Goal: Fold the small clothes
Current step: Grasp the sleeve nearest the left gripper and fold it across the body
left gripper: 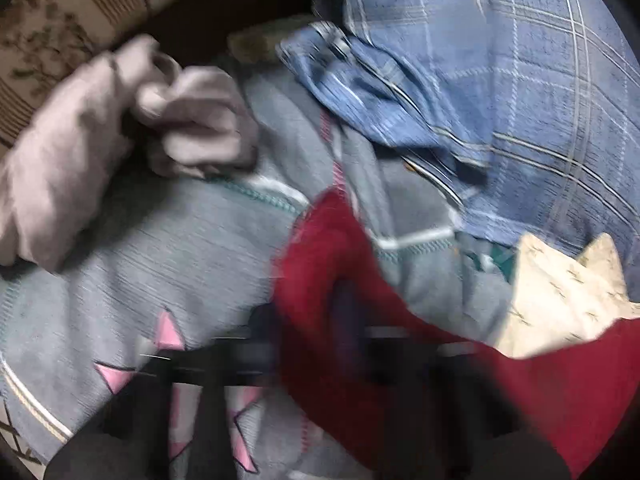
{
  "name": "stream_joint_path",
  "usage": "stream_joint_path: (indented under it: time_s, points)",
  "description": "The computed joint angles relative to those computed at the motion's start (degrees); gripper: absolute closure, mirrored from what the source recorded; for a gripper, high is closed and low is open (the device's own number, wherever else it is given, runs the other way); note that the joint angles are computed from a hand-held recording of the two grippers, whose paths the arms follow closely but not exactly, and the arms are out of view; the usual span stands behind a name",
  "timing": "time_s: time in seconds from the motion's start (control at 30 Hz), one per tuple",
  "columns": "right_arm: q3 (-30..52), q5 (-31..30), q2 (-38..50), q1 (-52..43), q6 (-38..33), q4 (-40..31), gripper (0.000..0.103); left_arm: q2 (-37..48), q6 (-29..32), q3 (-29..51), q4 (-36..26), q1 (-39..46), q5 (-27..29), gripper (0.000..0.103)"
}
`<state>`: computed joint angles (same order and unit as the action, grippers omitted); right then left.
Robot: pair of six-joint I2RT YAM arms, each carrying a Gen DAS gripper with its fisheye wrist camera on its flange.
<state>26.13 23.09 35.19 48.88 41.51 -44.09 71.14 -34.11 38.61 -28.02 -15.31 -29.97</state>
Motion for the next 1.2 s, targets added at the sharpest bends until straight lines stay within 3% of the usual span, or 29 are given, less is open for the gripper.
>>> stream_joint_path:
  time_s: [0.17,0.27,0.43,0.63,0.77,0.83,0.87,0.93,1.03,1.1,1.2]
  points:
    - [0.52,2.00,-0.29,3.60,2.15,-1.25,0.000,-1.81,-2.47,0.62,-1.49,-6.23,-2.75,0.094]
    - [0.96,2.08,-1.56,3.40,1.91,-2.15,0.000,-7.36,-4.80,1.38,-4.57,-12.74,-4.74,0.094]
    - [1.96,0.94,-4.69,0.20,-0.16,-3.74,0.000,-13.02,-6.56,2.03,-0.59,-21.48,8.22,0.094]
    - [2.22,-4.52,-10.39,-10.89,-6.49,-5.37,0.000,-5.61,-7.98,6.72,6.90,-37.85,12.82,0.094]
    - [0.78,-12.08,-13.07,-21.90,-11.99,-5.00,0.000,7.57,-7.17,9.82,14.27,-41.70,18.40,0.094]
    - [-0.10,-16.03,-13.52,-27.03,-14.32,-4.73,0.000,13.41,-7.20,10.28,17.08,-41.58,21.99,0.090]
    - [-0.52,-17.66,-13.70,-29.00,-15.19,-4.68,0.000,17.00,-7.21,10.87,17.99,-40.76,25.27,0.084]
    - [-1.09,-20.71,-14.33,-31.88,-16.55,-4.70,0.000,18.39,-8.25,10.69,17.94,-40.90,27.18,0.076]
    - [-1.17,-22.54,-14.87,-32.35,-17.33,-4.02,0.000,12.19,-10.09,9.09,14.31,-41.15,27.56,0.049]
    - [-0.94,-23.35,-13.21,-31.52,-17.85,-2.04,0.000,6.07,-10.60,7.97,11.11,-41.47,24.81,0.040]
    - [-1.13,-25.91,-7.42,-29.98,-18.51,3.76,0.000,-1.22,-11.82,10.09,-0.71,-43.27,12.93,0.032]
